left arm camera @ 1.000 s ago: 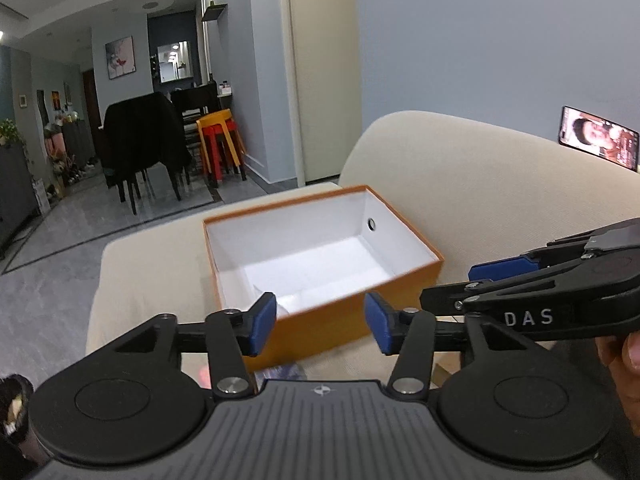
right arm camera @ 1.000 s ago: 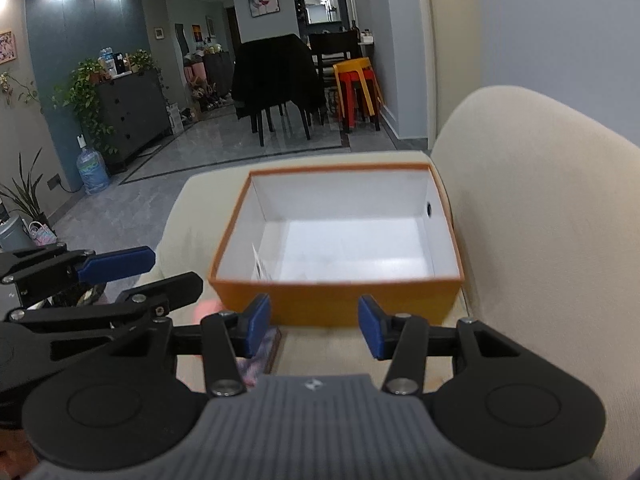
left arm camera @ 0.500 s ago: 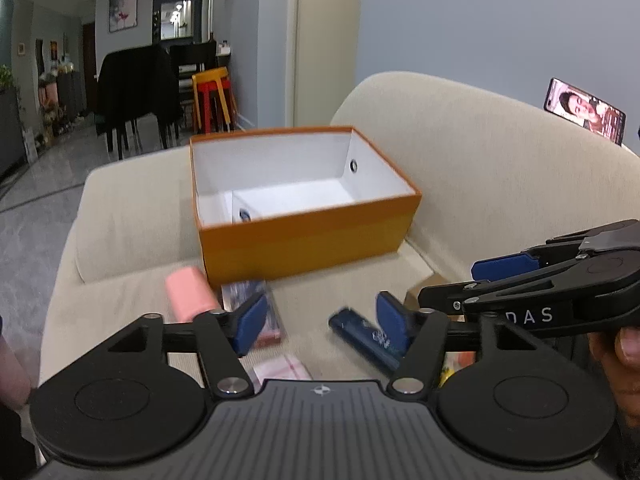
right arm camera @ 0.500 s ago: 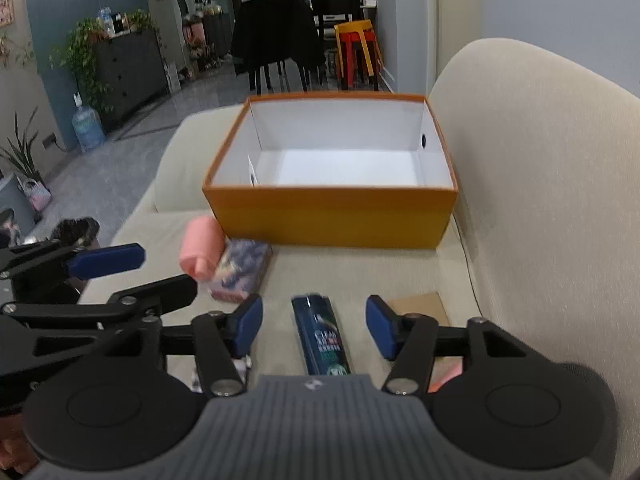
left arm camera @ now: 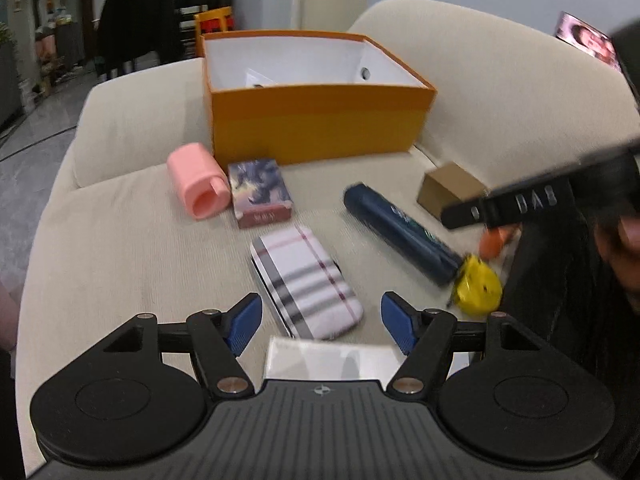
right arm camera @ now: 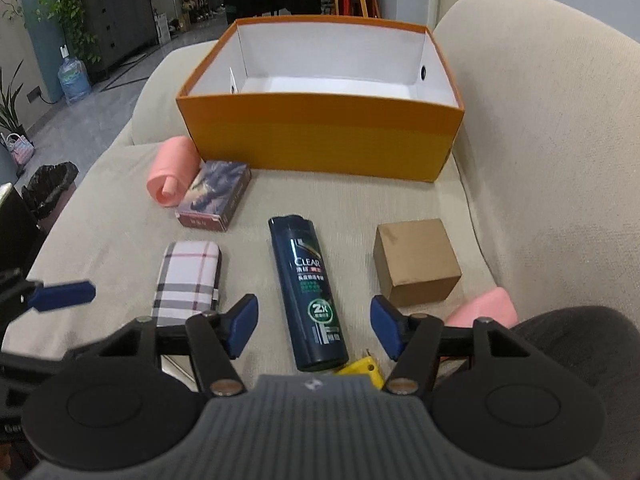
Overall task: Organize rigid objects
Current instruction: 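Withdraw both open tools from the shoebox back toward the items, then grasp the white card box with the left tool while the right tool grasps the brown cardboard cube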
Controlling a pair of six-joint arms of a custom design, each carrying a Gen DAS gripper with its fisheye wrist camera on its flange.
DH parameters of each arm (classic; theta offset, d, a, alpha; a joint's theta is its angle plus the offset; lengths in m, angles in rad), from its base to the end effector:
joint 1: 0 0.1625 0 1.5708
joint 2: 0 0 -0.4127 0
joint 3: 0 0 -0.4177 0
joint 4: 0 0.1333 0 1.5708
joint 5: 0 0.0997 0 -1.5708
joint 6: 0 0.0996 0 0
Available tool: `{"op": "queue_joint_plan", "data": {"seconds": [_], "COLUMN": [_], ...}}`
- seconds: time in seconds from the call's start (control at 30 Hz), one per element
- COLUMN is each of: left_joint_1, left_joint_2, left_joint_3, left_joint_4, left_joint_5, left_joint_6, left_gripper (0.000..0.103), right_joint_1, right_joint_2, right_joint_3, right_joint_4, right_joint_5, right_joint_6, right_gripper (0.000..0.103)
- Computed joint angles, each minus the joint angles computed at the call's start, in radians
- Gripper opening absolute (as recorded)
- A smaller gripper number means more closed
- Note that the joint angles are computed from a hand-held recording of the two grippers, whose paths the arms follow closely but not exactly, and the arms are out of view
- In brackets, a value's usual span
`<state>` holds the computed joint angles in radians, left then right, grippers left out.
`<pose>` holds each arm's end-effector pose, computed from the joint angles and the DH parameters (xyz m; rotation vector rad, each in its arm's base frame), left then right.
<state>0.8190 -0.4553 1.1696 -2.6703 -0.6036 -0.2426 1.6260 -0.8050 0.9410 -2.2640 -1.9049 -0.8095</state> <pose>-0.3890 -0.7313 0.0554 0.3488 2.2689 -0.9635 0.1465 -0.8274 0.3762 0.9693 -2.3978 0.5266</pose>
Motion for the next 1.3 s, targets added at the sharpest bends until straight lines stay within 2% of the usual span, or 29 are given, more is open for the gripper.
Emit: {"op": "queue_joint_plan", "data": {"seconds": [0.17, 0.3, 0.43, 0.53, 0.63, 0.7, 0.8, 0.87, 0.93, 1.03, 1.1, 1.13, 1.3], "left_joint_1": [0.008, 0.025, 0.037, 0.038, 0.041, 0.046, 0.049, 0.056, 0.064, 0.065, 0.060, 0.055, 0.043], "left_joint_2": [-0.022, -0.032, -0.027, -0.012, 0.006, 0.023, 0.060, 0.086, 0.089, 0.068, 0.045, 0.036, -0.036], "left_joint_3": [0.037, 0.031, 0.010, -0.010, -0.037, -0.080, -0.140, -0.185, -0.209, -0.169, -0.117, -0.098, 0.039], "left_joint_4": [-0.019, 0.060, 0.145, 0.191, 0.229, 0.303, 0.394, 0.457, 0.491, 0.451, 0.394, 0.388, 0.300], "left_joint_5": [-0.078, -0.174, -0.241, -0.256, -0.280, -0.292, -0.266, -0.250, -0.280, -0.285, -0.264, -0.220, -0.136], "left_joint_6": [0.216, 0.354, 0.491, 0.631, 0.784, 0.846, 0.914, 0.915, 0.869, 0.816, 0.750, 0.695, 0.442], "left_gripper": [0.083, 0.084, 0.084, 0.084, 0.093, 0.095, 0.095, 0.091, 0.089, 0.087, 0.084, 0.084, 0.082], "right_joint_1": [0.001, 0.002, 0.003, 0.003, 0.005, 0.005, 0.006, 0.006, 0.005, 0.003, 0.002, 0.002, 0.002], "right_joint_2": [0.016, 0.027, 0.032, 0.034, 0.039, 0.043, 0.049, 0.056, 0.062, 0.070, 0.078, 0.083, 0.105], "right_joint_3": [-0.021, -0.037, -0.046, -0.050, -0.057, -0.064, -0.074, -0.085, -0.094, -0.108, -0.118, -0.124, -0.149], "right_joint_4": [-0.002, -0.002, 0.005, 0.010, 0.011, 0.013, 0.015, 0.019, 0.020, 0.027, 0.035, 0.039, 0.058], "right_joint_5": [-0.012, -0.014, -0.017, -0.021, -0.027, -0.030, -0.037, -0.042, -0.047, -0.053, -0.060, -0.063, -0.067], "right_joint_6": [-0.007, -0.018, -0.020, -0.026, -0.026, -0.025, -0.025, -0.023, -0.023, -0.020, -0.020, -0.021, -0.024], "right_gripper": [0.063, 0.065, 0.065, 0.066, 0.066, 0.066, 0.066, 0.066, 0.066, 0.067, 0.067, 0.067, 0.067]}}
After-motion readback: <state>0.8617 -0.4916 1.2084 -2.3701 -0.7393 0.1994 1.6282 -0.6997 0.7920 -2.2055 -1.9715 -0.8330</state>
